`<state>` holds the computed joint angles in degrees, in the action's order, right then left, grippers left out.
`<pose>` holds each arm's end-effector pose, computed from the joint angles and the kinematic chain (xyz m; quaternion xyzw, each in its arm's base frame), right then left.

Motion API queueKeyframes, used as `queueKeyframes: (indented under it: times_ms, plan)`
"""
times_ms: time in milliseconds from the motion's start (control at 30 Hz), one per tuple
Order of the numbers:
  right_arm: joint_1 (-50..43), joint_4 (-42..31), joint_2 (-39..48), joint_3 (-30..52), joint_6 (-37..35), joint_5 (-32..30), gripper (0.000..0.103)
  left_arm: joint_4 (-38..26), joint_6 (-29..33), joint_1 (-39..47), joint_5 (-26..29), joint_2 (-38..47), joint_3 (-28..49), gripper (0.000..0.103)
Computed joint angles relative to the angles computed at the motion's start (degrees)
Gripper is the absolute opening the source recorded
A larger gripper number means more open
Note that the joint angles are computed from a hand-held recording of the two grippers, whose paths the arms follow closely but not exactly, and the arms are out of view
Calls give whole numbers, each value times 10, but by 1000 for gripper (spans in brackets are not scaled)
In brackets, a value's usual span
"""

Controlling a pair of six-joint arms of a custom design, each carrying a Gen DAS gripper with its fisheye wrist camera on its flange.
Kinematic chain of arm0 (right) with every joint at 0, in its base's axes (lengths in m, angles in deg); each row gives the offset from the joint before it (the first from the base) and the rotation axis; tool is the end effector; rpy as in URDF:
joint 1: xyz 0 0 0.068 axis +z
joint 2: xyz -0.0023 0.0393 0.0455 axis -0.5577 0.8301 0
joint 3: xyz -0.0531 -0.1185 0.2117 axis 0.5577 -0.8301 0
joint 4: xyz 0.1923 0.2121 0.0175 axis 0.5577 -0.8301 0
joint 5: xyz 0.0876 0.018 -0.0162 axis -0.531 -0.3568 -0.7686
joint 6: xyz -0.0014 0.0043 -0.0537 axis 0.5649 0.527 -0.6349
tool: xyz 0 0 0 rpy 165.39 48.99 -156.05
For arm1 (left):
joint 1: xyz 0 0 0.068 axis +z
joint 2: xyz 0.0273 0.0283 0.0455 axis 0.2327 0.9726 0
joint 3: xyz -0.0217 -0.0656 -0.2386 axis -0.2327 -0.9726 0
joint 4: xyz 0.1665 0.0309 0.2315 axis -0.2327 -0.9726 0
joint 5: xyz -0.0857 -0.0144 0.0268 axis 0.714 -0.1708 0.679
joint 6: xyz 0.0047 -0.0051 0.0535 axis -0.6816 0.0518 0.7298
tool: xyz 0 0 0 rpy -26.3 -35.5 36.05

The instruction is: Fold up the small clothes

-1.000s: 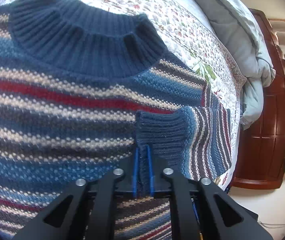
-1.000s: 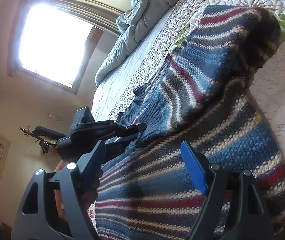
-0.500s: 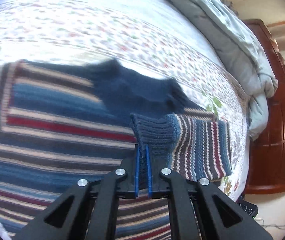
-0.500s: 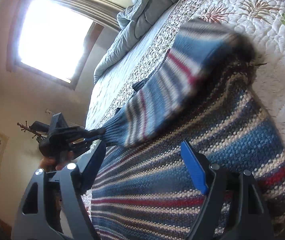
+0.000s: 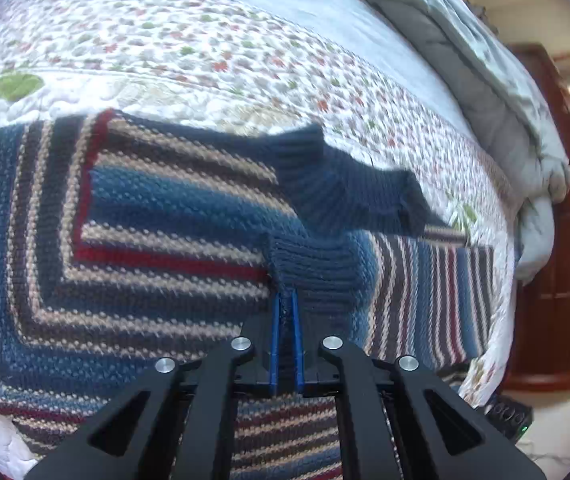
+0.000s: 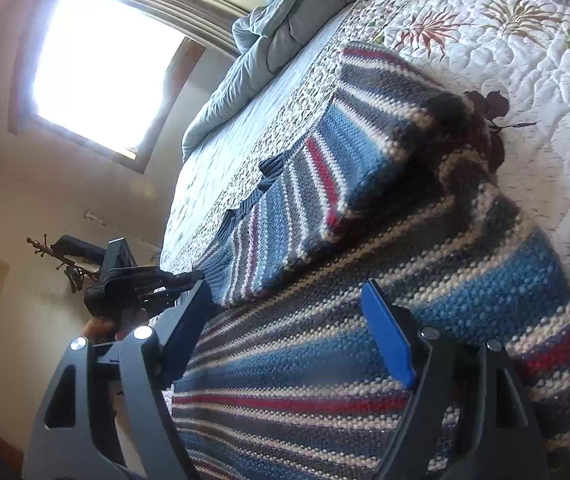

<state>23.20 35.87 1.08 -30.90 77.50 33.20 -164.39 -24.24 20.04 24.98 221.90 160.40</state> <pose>0.1460 0.1969 0.1328 0.3024 0.8195 0.3508 0.3375 0.4544 0.0338 0.1574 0.0573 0.9611 -0.2691 0.0228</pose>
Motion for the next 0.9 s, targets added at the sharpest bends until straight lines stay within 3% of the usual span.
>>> queueKeyframes:
  times_ms: [267, 400, 467, 533, 600, 667, 733, 767, 800, 833, 867, 900]
  plan:
    - [8, -5, -16, -13, 5, 8, 77, -22, -1, 9, 5, 26, 57, 6]
    - [9, -5, -16, -16, 7, 9, 77, -2, 8, -10, -40, 24, 20, 6]
    - [12, -17, -19, -13, 11, 19, 77, 9, 10, -9, -34, 25, 13, 6]
    - [3, -48, -32, -1, -21, 21, 74, 12, 12, -1, -16, 28, 10, 6]
    - [-36, -123, -54, 29, -77, 18, 73, 15, 23, 0, -19, 21, 2, 6]
    - [-111, -137, -56, 50, -159, -40, 72, 12, 34, 4, -18, 9, -7, 6]
    - [-187, -137, -24, 70, -211, -125, 60, 17, 39, 4, -21, -4, -24, 7]
    - [-244, -135, 8, 79, -237, -200, 49, 18, 39, 4, -23, -7, -29, 7]
    - [-291, -136, 33, 82, -259, -257, 31, 21, 39, 3, -24, -11, -35, 7]
    - [-311, -142, 42, 81, -269, -274, 19, 24, 39, 2, -23, -17, -42, 7]
    - [-346, -154, 37, 70, -294, -299, 0, 28, 38, -2, -21, -23, -51, 8]
    - [-362, -154, 29, 59, -303, -314, 0, 30, 39, -3, -15, -28, -57, 9]
